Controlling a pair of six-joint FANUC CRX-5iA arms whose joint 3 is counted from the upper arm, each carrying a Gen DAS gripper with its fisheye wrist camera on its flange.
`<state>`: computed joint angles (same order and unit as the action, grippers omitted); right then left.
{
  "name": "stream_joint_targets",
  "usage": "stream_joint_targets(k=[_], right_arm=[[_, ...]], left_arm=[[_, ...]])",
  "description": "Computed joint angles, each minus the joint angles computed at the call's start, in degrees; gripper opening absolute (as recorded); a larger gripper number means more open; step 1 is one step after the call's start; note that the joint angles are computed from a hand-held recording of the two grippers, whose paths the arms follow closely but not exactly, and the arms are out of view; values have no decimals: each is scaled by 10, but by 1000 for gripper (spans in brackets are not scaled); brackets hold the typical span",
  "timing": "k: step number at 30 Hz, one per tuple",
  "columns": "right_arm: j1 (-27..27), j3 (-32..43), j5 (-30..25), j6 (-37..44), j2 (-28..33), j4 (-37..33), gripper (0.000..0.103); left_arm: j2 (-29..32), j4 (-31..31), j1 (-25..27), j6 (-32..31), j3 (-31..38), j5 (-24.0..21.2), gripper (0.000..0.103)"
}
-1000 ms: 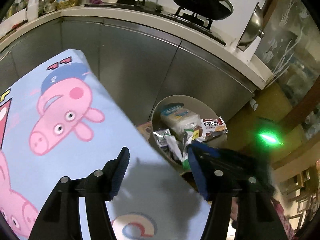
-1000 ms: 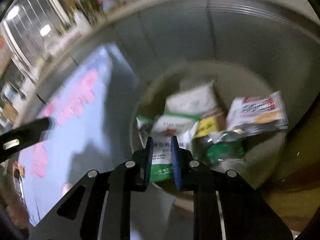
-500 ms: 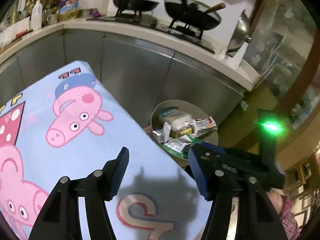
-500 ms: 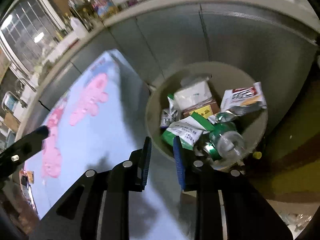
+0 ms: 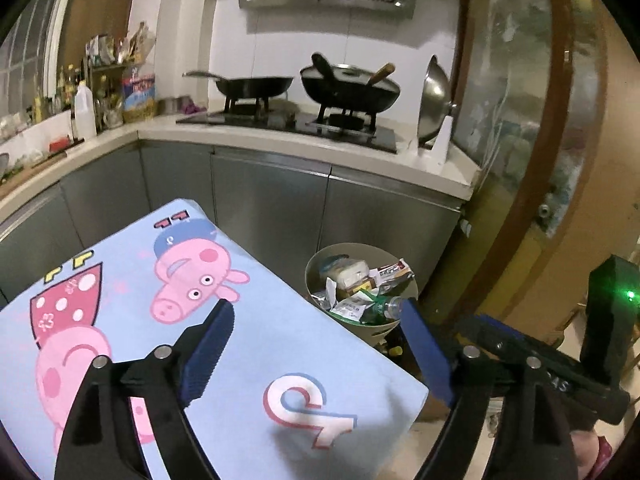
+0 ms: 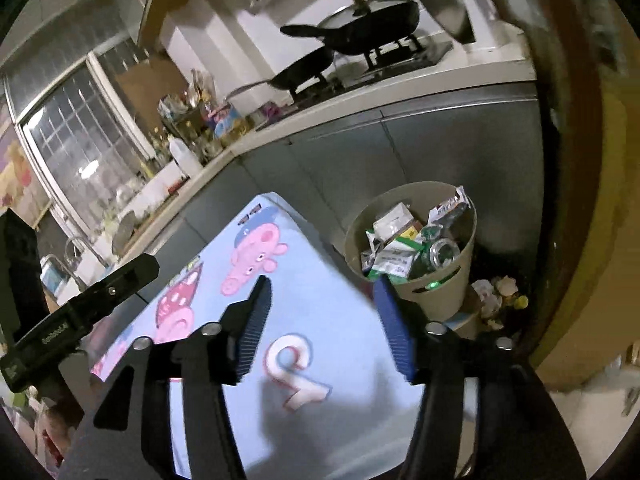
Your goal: Collect trash
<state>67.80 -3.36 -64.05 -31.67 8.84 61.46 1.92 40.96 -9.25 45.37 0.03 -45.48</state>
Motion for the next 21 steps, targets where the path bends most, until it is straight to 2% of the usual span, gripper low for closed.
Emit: stream_joint_targets(k=[2, 5, 11, 21], right_arm=[[19, 11, -23, -8, 4, -1, 58], [37, 28, -51, -21, 14, 4, 66], [63, 60, -96, -17, 31, 13, 70], [92, 98, -146, -6, 47, 31, 72]], left_arm=[[-19, 14, 3, -23, -21, 12, 89], [-42, 34, 8, -49, -46, 21, 95], [-75, 71, 23, -80, -83, 25, 99], [-108, 65, 36, -75, -105, 41, 99]])
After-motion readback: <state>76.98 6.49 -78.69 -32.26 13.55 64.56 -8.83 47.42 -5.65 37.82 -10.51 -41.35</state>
